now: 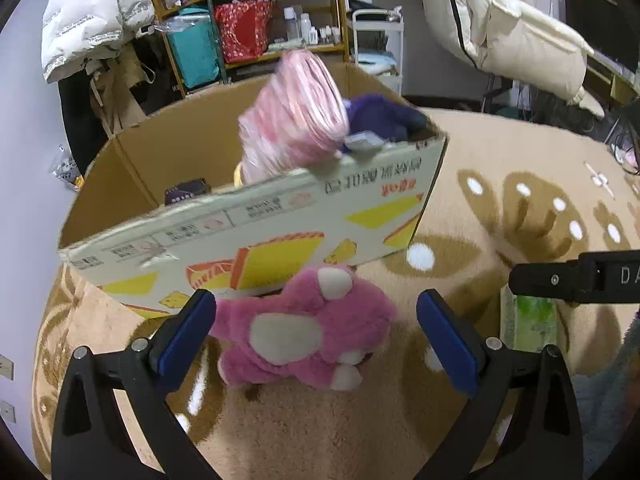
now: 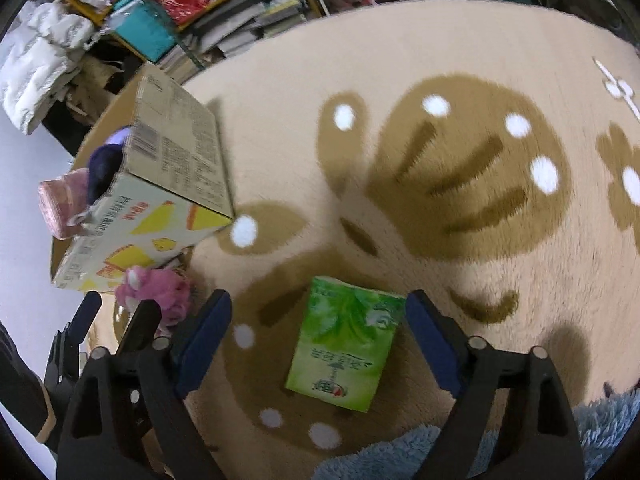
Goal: Organize soft objects
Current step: 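Grasp the green tissue pack with the right tool while the left tool grasps the pink-and-white plush, then carry the green pack and pink plush over the box and open both tools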
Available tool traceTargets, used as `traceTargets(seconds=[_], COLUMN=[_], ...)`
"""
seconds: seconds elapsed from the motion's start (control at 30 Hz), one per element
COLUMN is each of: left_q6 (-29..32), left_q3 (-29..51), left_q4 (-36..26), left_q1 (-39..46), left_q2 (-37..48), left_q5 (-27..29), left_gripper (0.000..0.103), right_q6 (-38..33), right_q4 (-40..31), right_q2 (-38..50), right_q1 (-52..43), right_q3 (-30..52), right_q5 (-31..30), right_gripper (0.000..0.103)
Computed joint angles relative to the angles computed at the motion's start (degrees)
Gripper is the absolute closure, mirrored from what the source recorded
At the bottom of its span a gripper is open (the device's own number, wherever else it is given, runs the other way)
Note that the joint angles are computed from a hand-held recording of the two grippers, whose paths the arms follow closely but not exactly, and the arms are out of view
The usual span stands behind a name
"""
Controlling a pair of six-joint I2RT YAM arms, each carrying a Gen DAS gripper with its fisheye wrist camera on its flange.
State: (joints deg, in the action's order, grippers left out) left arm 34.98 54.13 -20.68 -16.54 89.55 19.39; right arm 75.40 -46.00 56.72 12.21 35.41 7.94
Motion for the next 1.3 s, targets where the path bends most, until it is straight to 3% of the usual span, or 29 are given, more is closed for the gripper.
traceTargets(seconds=[0.2, 0.33, 0.4, 0.7, 1.0, 1.3], left_q6=[-2.18, -4.69, -5.66, -4.95, -3.27, -2.97], left_q3=[0.07, -0.99, 0.34, 1.62, 1.14, -0.35], left_q4=[1.71, 5.11, 4.12, 1.91, -0.86, -2.12], left_q1=[-3.99, -6.50, -6.71, -3.66, -1.24, 1.95], left_q2=[2.60, 3.87, 5.89, 6.63, 3.34, -2.27], left_q5=[-7.67, -14.37, -15.84, -11.14, -10.20, -6.82], left_gripper=[0.003, 0.003, 0.004, 0.022, 0.023, 0.024], right_q6=[-0.82, -2.00, -2.99, -3.01, -4.85, -6.29], right_q4=[5.16, 6.91, 7.78, 8.46, 5.51, 3.94], right_q2=[-1.46, 1.00, 2.79, 6.22, 5.25, 7.01], right_q1=[-4.64, -5.31, -5.24, -2.62, -0.42, 5.51], right_q3=[-4.95, -5.55, -5.22, -3.17, -1.25, 3.77], right_q5=[-7.21, -9.32, -9.76, -7.83, -6.52, 0.02], right_gripper=[0.021, 0.048, 0.048, 0.048, 0.048, 0.048])
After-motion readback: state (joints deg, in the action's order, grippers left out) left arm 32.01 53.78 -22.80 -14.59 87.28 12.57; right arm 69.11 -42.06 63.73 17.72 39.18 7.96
